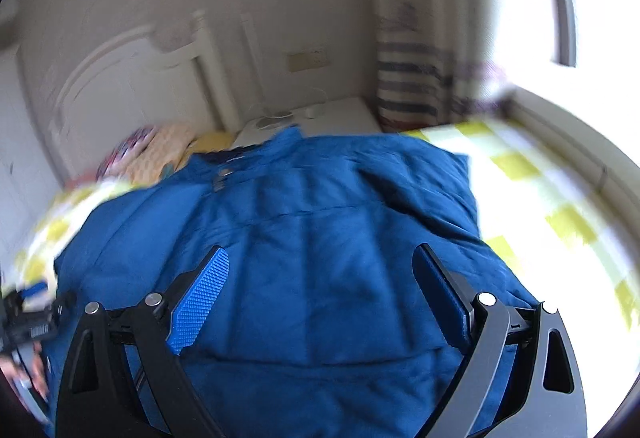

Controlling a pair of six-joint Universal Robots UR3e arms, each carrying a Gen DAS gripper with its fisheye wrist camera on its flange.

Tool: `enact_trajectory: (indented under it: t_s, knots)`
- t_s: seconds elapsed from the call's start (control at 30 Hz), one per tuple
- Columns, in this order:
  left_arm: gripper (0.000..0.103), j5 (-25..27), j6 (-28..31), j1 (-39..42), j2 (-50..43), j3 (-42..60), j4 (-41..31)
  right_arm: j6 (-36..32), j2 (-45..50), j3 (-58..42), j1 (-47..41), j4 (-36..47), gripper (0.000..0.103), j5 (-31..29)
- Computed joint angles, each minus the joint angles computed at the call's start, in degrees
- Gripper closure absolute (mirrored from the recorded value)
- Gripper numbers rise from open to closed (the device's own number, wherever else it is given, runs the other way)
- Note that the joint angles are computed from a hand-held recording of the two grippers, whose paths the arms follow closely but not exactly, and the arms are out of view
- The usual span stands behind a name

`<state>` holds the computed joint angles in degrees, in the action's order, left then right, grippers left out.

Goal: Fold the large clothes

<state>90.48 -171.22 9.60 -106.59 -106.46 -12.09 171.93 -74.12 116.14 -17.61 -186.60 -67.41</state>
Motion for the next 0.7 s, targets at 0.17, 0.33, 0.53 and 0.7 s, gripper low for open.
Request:
enact_trajectory:
  t_s: [0.17,0.33,0.53,0.7]
  knots:
    - [0.002,1.8,0.7,-0.6,1.2,-1.9,1.4,-10.9,-0.5,-5.3,12.9,6.3,0.014,-8.6]
    - [0.002,0.5,0.6,0.2,1.9,-2.4,0.9,-20.5,7.6,-19.3,26.6,15.9,0.014,-22.7]
    - [0.002,-0.3,0.7,0.7,1.9,-2.3,0.4,-21.7,16.3,-29.8,31.5,17.4,0.021,-28.5]
    - [0.002,-0.8,0.8,1.0,1.9,-2.2,0.1,-21.1,16.4,-28.7,30.2,15.0,0.066,-23.7]
